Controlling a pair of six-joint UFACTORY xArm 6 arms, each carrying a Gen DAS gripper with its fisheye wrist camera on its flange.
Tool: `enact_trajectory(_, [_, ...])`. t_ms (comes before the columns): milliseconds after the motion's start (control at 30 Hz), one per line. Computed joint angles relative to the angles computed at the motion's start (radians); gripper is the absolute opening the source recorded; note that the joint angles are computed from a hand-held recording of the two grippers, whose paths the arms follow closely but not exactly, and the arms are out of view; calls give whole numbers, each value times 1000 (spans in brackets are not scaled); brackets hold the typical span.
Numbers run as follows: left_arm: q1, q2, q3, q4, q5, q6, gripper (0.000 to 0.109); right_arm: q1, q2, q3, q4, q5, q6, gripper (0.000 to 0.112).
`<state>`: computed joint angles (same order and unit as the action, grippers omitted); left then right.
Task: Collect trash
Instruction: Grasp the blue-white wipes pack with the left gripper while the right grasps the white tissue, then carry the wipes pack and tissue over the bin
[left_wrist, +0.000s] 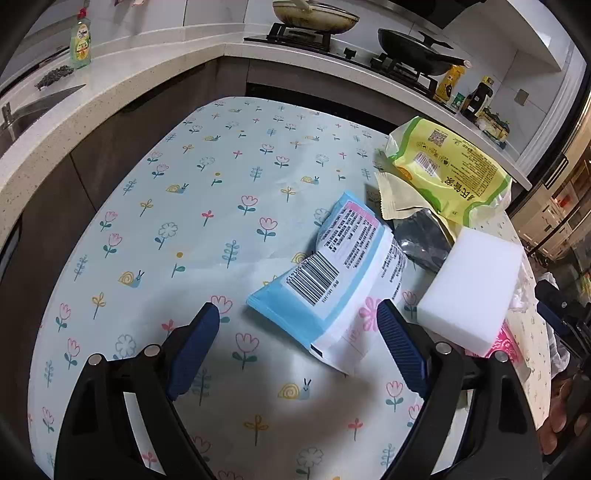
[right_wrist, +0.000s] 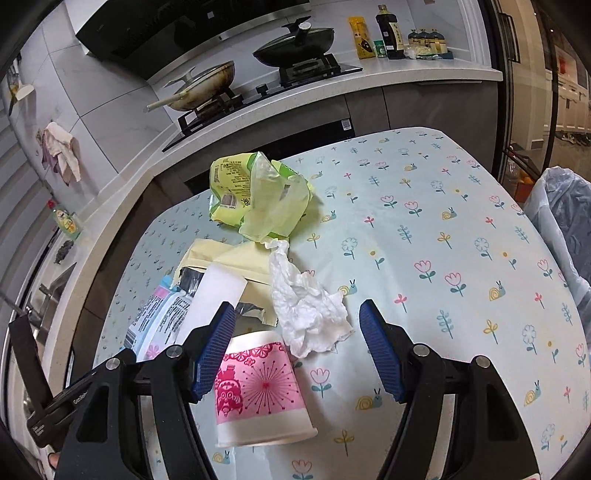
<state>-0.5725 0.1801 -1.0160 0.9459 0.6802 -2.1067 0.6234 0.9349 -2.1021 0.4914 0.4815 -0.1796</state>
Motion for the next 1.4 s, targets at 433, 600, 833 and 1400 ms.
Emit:
enact_trajectory(433, [50, 96, -92, 49, -126, 80, 45, -9, 191, -292, -68, 151, 68, 33])
enact_trajectory(600, [16, 90, -117, 74, -83, 79, 31, -7, 78, -101, 5, 69, -8, 11])
enact_trajectory(833, [-49, 66, -159, 66, 9, 108, 16, -16, -107, 158, 158, -40, -150, 9])
enact_trajectory(1400, [-221, 89, -386, 87, 235, 178, 14, -92, -441, 519, 534, -153, -508, 7])
